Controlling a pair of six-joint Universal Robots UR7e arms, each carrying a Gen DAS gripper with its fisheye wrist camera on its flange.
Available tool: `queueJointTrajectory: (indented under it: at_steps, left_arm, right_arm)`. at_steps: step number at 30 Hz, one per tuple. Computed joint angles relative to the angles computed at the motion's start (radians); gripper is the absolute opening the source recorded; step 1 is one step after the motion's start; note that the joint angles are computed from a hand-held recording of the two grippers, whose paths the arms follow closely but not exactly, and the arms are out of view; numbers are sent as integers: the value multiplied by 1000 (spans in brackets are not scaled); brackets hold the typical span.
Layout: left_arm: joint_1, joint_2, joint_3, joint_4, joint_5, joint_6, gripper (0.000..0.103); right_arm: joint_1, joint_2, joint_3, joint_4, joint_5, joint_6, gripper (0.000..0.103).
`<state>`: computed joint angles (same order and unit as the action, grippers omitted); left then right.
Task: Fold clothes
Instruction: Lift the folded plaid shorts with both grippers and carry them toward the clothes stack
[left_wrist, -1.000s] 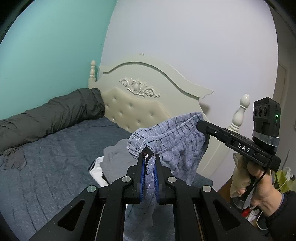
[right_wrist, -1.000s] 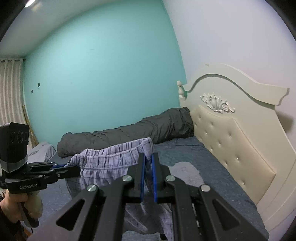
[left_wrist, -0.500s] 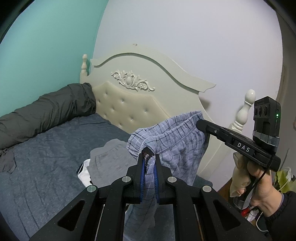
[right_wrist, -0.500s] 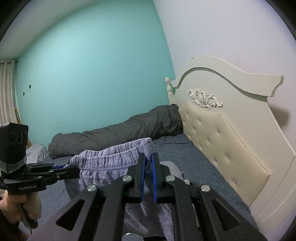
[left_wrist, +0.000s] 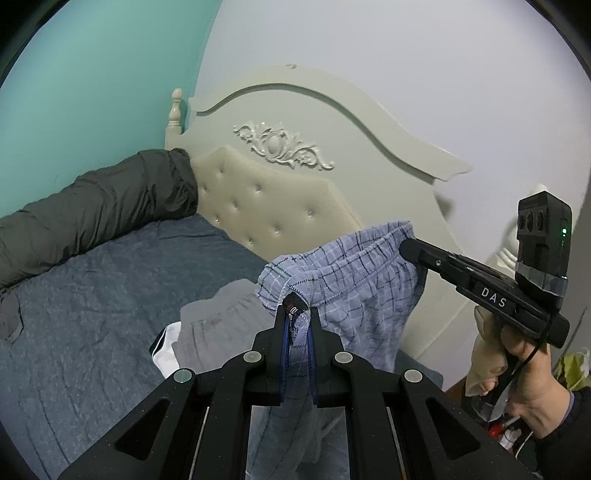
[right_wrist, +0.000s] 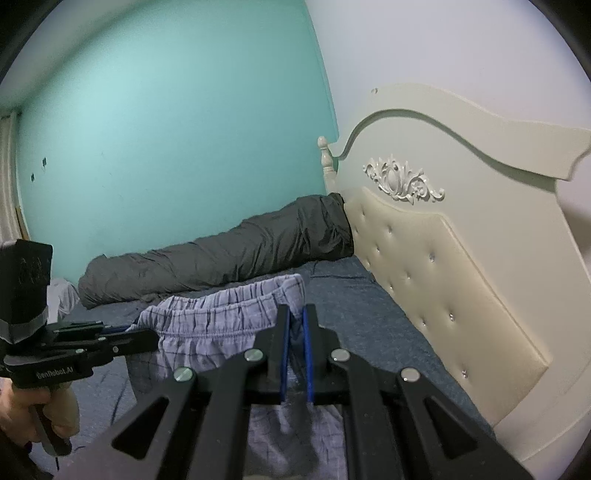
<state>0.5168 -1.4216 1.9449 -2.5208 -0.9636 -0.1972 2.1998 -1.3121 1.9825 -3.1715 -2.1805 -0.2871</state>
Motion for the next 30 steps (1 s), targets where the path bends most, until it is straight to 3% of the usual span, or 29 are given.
queueJointTrajectory:
  at_steps: [11,20,30]
  left_arm:
    - [130,105,-87,-13,-33,59,9]
    - [260,181,-148,9,-104,64,9]
    - [352,252,-173,14,-145,49,13]
  right_arm:
    - [-85,122,-136,98,-1,-53,6]
    - [-156,221,-219,197,-10,-32,6]
    - [-206,319,-308,345,-71,-12,7]
